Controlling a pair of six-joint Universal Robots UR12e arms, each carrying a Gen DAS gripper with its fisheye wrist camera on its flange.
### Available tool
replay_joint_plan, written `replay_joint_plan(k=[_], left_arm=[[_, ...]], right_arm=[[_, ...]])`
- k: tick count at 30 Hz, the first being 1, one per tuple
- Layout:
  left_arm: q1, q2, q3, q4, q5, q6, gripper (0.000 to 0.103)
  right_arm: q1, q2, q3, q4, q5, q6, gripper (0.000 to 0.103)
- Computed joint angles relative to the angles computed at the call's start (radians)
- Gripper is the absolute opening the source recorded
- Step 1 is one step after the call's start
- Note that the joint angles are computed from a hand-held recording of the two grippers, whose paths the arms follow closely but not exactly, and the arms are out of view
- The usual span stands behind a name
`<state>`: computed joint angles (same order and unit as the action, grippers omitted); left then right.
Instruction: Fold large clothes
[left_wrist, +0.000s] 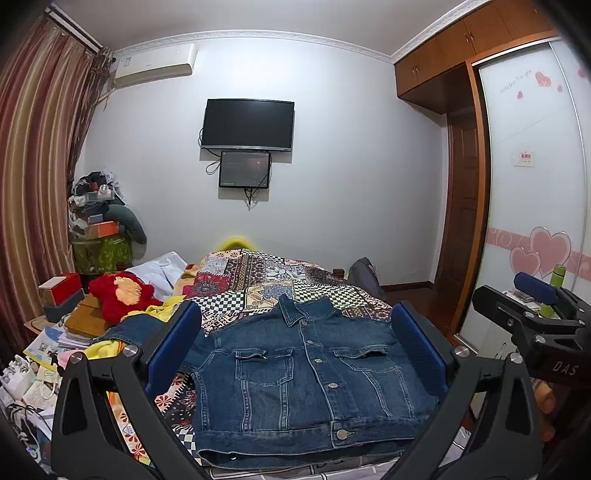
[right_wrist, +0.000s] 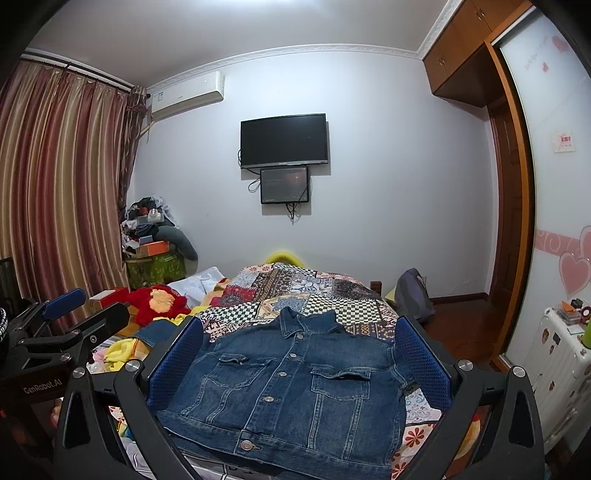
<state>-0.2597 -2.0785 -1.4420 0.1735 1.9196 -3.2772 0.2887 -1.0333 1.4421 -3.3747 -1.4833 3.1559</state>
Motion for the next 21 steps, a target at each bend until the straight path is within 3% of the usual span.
replay_joint_plan(k=[21], left_arm=[[-0.004, 0.003, -0.005, 0.008, 0.004, 0.012, 0.103]], right_arm=[[0.001, -0.002, 0.003, 0.0, -0.001, 0.0, 0.103]])
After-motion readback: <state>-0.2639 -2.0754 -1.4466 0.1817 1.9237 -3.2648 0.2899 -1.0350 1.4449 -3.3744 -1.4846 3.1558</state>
